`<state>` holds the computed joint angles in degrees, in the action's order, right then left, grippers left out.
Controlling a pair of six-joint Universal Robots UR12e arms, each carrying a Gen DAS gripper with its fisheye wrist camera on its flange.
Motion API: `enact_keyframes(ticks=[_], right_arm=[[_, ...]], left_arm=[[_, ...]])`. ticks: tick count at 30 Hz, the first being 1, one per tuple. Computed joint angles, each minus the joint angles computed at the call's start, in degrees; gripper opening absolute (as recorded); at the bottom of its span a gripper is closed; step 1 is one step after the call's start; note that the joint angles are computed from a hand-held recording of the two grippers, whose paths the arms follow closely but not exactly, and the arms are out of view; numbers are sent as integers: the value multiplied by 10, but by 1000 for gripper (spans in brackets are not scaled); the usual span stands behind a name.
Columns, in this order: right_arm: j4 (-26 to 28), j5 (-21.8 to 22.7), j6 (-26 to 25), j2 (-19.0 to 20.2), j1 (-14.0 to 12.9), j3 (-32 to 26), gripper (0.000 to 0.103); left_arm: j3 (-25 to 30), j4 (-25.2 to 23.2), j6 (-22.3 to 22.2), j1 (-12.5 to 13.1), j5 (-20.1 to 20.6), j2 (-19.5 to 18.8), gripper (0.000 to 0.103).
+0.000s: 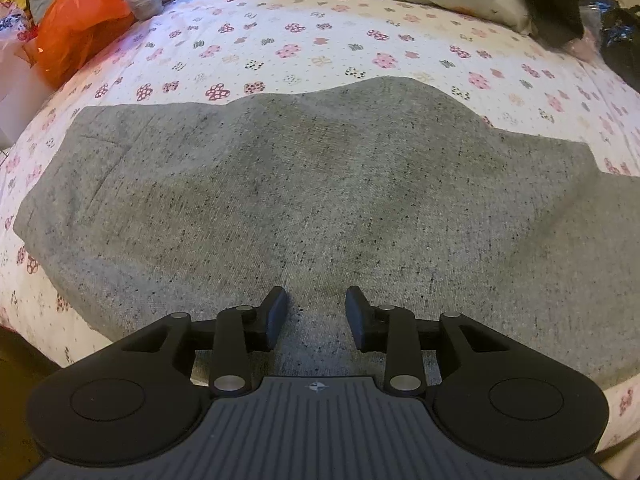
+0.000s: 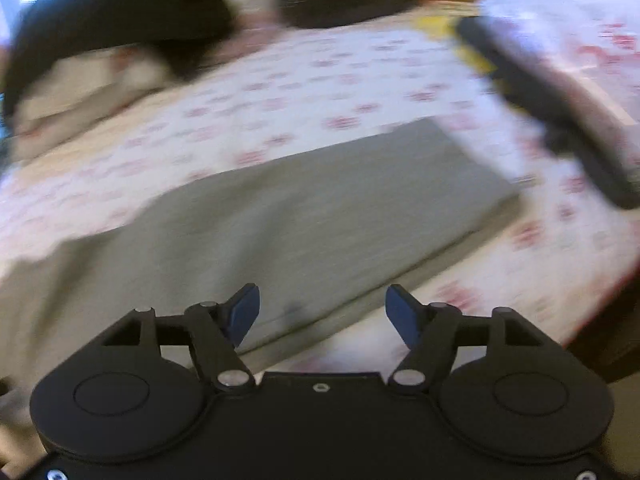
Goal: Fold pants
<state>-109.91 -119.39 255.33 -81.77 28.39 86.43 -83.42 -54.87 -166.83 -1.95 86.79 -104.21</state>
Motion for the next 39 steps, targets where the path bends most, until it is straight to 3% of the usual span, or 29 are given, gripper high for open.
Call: enact_keyframes(ticks=[3,4,8,9,12,17,19,21,23,25,27,29,30,32,35,39], right_arm=[[61,0,57,-7,-24,9,70],[70,7,80,-11,-32,16,63],[9,25,109,-34,-49,61,49],[11,22,104,-34,-49,60,15],[22,14,70,-30,-46,50,11],[94,14,47,-14,-40,20,16],[146,-27,65,0,-26,-12,46],[171,-79,67,11,-9,-38,63],[106,-126,-1,17,5,-42,65],[-14,-125,-108,26,10,-42,65],[-134,-74,-205,42,5,-52,65],[-254,22,-313,66,-7,-67,66],[-304,75,-360,82,-15,-76,66],[-350,175,-427,121,-27,-116,67],[-329,289,-507,190,-40,-206,71],[-234,340,-587,279,-41,-339,71]], left_arm=[[1,-1,-4,-1,3,-1,33],[1,0,-2,-1,4,-1,33],[-1,4,1,-3,7,0,33],[-2,6,0,-2,5,0,33],[-3,4,1,2,-6,2,33],[13,-10,2,8,-11,-1,33],[21,6,2,11,-14,-5,34],[38,13,-3,14,-17,-15,35],[58,17,-13,17,-13,-30,35],[69,21,-18,17,-1,-42,36],[77,3,-19,20,5,-51,36],[78,-28,-24,25,3,-53,36],[69,-24,-20,27,-2,-50,37],[40,18,1,28,-4,-37,38],[25,41,10,24,5,-31,39],[30,37,2,25,2,-34,40]])
